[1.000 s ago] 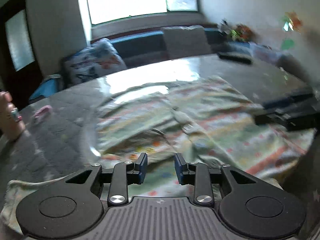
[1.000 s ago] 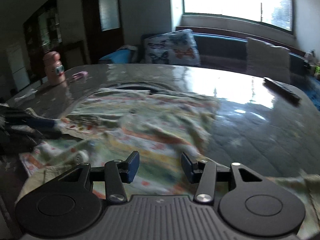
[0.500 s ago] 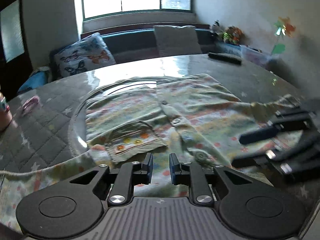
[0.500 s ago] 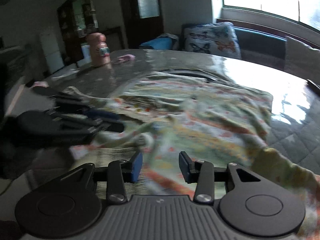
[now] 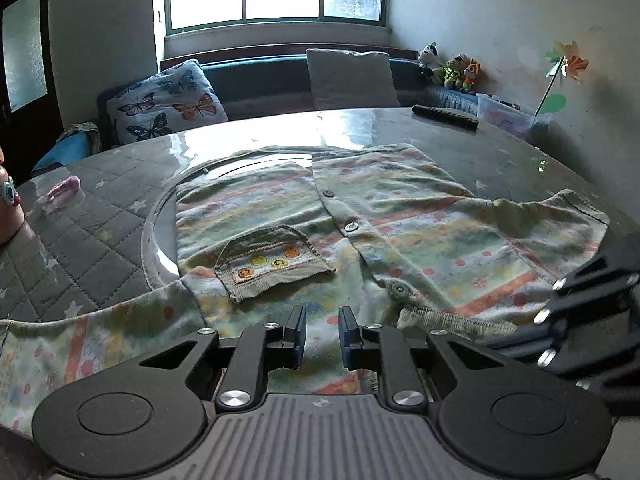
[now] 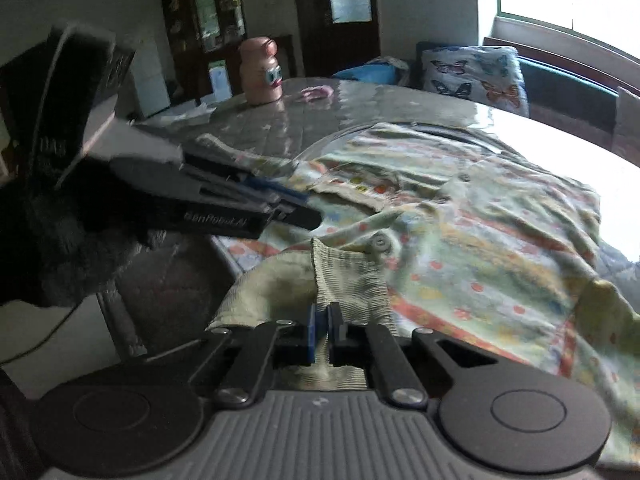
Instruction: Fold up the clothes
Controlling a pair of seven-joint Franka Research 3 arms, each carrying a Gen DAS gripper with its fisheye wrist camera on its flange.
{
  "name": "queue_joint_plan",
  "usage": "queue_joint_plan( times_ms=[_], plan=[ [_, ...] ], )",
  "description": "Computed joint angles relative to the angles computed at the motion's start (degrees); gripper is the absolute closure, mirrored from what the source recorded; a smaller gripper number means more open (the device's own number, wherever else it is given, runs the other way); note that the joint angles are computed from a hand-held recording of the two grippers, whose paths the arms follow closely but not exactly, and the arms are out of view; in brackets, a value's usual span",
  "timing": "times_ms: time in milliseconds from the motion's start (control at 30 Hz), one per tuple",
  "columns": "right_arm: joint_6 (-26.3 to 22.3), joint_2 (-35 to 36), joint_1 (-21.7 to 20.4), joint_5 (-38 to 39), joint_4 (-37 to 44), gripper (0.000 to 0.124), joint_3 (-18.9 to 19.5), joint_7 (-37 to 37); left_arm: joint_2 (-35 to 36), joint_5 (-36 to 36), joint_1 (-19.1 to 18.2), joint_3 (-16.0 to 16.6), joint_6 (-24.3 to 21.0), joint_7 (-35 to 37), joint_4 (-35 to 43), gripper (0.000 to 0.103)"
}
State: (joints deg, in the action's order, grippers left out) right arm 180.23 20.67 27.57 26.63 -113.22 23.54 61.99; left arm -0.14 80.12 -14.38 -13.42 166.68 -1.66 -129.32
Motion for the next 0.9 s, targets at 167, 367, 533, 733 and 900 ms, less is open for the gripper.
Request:
queue_joint_plan(
  times_ms=[167, 367, 533, 733, 900],
  plan=[
    [4.3, -0.8, -18.1, 11.7, -2.5, 0.120, 19.3, -7.8, 0.3, 0.2, -0.1, 0.0, 0.9, 1.3, -0.1, 0.084],
    [7.8, 2.9, -33.2, 13.4, -3.7, 0.120, 35.4, -8.6, 1.7, 1.6, -1.0, -0.2, 1.5, 3.0, 0.9, 0.084],
    [5.8, 3.3, -30.0, 8.6, -2.8, 0.120, 31.7, -5.7, 2.1, 4.1, -2.0, -0.4, 1.4, 4.6, 1.3, 0.085],
    [1.1, 3.4, -27.5, 8.1, -1.0, 0.115, 29.2, -8.0, 1.6, 6.1, -2.0, 0.0, 2.9, 3.9, 1.1, 0.081],
    [3.6, 6.0, -32.2, 11.8, 0.6, 0.114, 35.0, -13.4, -1.8, 9.1, -0.7, 0.2, 1.1, -1.8, -0.4, 0.081]
  ],
)
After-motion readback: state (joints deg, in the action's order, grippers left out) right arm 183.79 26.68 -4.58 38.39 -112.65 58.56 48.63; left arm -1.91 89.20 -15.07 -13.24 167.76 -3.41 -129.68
